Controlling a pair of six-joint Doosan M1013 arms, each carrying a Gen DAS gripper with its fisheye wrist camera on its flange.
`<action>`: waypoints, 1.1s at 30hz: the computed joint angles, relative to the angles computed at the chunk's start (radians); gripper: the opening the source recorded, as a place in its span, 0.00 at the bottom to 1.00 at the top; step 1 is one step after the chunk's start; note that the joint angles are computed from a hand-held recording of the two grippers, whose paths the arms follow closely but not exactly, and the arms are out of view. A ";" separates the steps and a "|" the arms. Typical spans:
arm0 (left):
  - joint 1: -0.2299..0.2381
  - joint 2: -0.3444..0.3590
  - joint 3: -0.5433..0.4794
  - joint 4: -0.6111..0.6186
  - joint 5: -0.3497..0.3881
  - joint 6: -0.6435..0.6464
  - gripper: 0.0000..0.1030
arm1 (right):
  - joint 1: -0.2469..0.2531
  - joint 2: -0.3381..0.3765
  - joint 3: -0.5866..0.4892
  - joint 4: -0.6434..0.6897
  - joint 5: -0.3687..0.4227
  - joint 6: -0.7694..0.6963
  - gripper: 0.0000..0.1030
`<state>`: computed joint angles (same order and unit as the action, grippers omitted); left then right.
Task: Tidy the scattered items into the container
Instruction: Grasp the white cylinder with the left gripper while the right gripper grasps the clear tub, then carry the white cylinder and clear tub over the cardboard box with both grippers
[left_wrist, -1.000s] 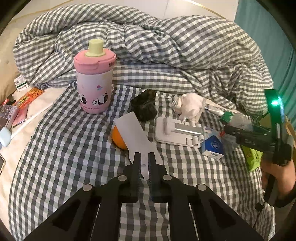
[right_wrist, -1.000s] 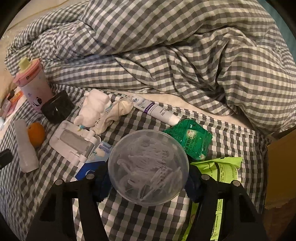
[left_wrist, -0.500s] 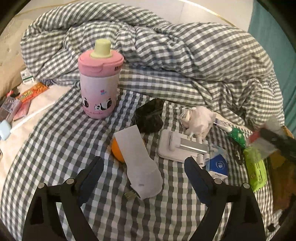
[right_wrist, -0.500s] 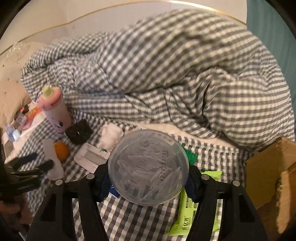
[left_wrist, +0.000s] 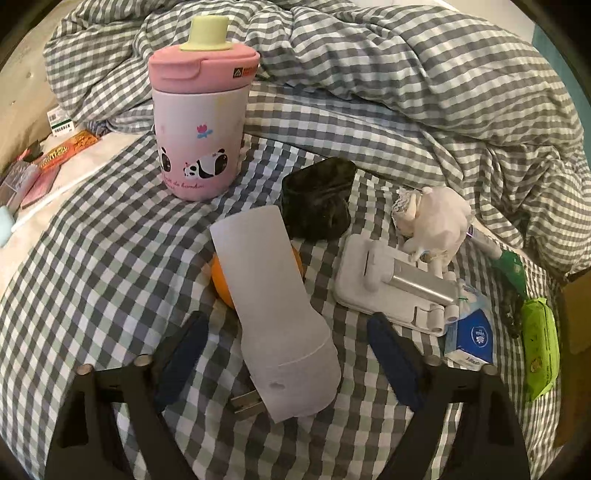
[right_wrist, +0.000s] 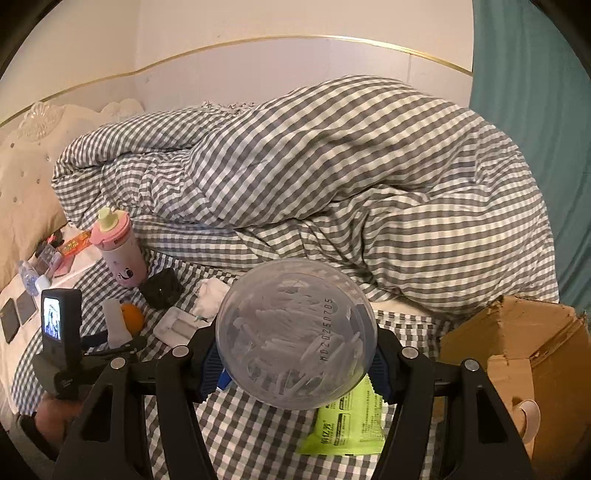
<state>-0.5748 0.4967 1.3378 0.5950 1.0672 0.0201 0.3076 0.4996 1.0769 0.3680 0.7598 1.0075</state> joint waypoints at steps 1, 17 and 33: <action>0.003 0.004 -0.005 -0.022 0.005 0.018 0.47 | -0.002 -0.002 0.002 0.000 0.000 0.000 0.62; -0.037 -0.002 -0.044 0.025 0.056 0.061 0.45 | -0.029 -0.050 0.049 0.061 -0.017 -0.034 0.62; -0.143 0.011 -0.224 0.172 0.200 0.137 0.45 | -0.107 -0.185 0.165 0.179 -0.101 -0.113 0.62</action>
<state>-0.7174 0.5079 1.1137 0.7672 1.2670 0.1567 0.2008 0.3149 1.2416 0.5474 0.6590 0.8948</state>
